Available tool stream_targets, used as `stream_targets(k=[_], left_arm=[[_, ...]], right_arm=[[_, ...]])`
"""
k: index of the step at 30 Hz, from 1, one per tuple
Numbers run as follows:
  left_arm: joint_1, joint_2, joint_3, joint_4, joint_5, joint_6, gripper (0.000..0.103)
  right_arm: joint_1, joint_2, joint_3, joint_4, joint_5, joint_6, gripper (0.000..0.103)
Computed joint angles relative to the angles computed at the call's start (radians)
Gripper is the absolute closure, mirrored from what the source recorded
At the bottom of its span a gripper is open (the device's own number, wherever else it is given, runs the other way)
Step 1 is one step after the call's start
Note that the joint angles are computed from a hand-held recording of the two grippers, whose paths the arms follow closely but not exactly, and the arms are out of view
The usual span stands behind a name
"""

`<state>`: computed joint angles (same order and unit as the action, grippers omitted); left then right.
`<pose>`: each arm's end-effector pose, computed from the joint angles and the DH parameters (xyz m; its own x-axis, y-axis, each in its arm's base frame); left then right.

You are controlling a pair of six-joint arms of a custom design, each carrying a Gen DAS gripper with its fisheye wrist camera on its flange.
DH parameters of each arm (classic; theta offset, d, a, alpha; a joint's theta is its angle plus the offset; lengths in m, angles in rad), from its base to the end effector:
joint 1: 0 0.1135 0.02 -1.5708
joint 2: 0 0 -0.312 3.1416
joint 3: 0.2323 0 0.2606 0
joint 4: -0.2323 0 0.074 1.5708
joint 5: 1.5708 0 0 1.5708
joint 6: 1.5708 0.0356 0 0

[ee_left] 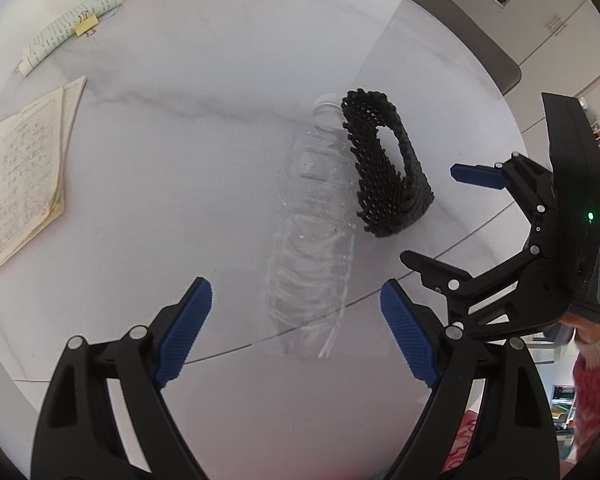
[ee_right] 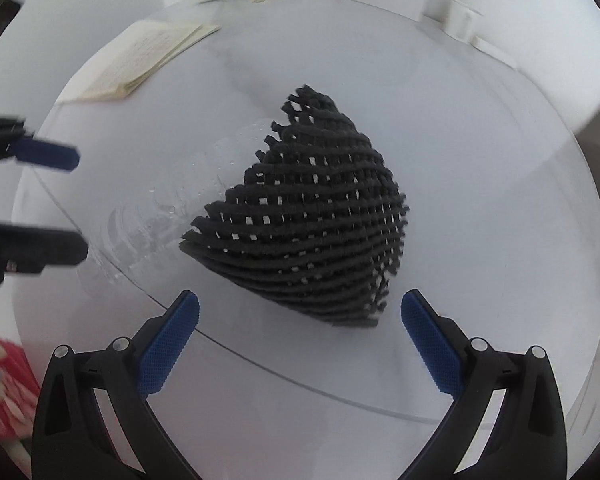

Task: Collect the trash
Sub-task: 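Grasp the black mesh net with the right gripper while the left gripper grasps the clear water bottle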

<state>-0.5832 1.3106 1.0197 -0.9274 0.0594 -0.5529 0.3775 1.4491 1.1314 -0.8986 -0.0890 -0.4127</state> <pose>0.1972 -0.1327 0.2969 -0.9643 0.0082 -0.2645 0.0710 0.9709 -0.2287 0.2589 0.1061 0.2983 -0.6398 -0.6835 -0.3514 -0.7122 0.6991 -0.0629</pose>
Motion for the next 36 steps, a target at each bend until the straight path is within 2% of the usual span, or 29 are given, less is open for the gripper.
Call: stream_targets(k=[6,12,13,15,17,18,20,23,28,36], left_arm=[[0.050,0.072,0.029,0.024,0.030,0.023,0.020],[0.072,0.136,0.059,0.033,0.035,0.038,0.020],[0.072,0.147,0.064,0.033,0.034,0.038,0.020],[0.071,0.159,0.068,0.035,0.032,0.036,0.020],[0.067,0.165,0.068,0.037,0.034,0.028,0.020],[0.066,0.164,0.061,0.040,0.037,0.027,0.020],[0.064,0.172,0.062,0.042,0.034,0.028,0.020],[0.061,0.179,0.065,0.043,0.032,0.035,0.020],[0.061,0.177,0.068,0.041,0.047,0.067,0.020],[0.038,0.227,0.122,0.035,0.073,0.123,0.020]], right_arm=[[0.019,0.126,0.096,0.004,0.000,-0.272,0.003],[0.002,0.239,0.209,-0.055,-0.075,-0.443,0.003],[-0.004,0.261,0.235,-0.081,-0.089,-0.472,0.005],[-0.014,0.297,0.283,-0.134,-0.111,-0.510,0.019],[-0.025,0.321,0.317,-0.186,-0.126,-0.531,0.039],[-0.025,0.331,0.331,-0.204,-0.130,-0.531,0.043],[-0.037,0.350,0.362,-0.247,-0.145,-0.532,0.060],[-0.056,0.358,0.380,-0.276,-0.161,-0.507,0.071],[-0.135,0.317,0.352,-0.290,-0.235,-0.402,0.074],[-0.302,0.139,0.188,-0.247,-0.335,-0.186,0.074]])
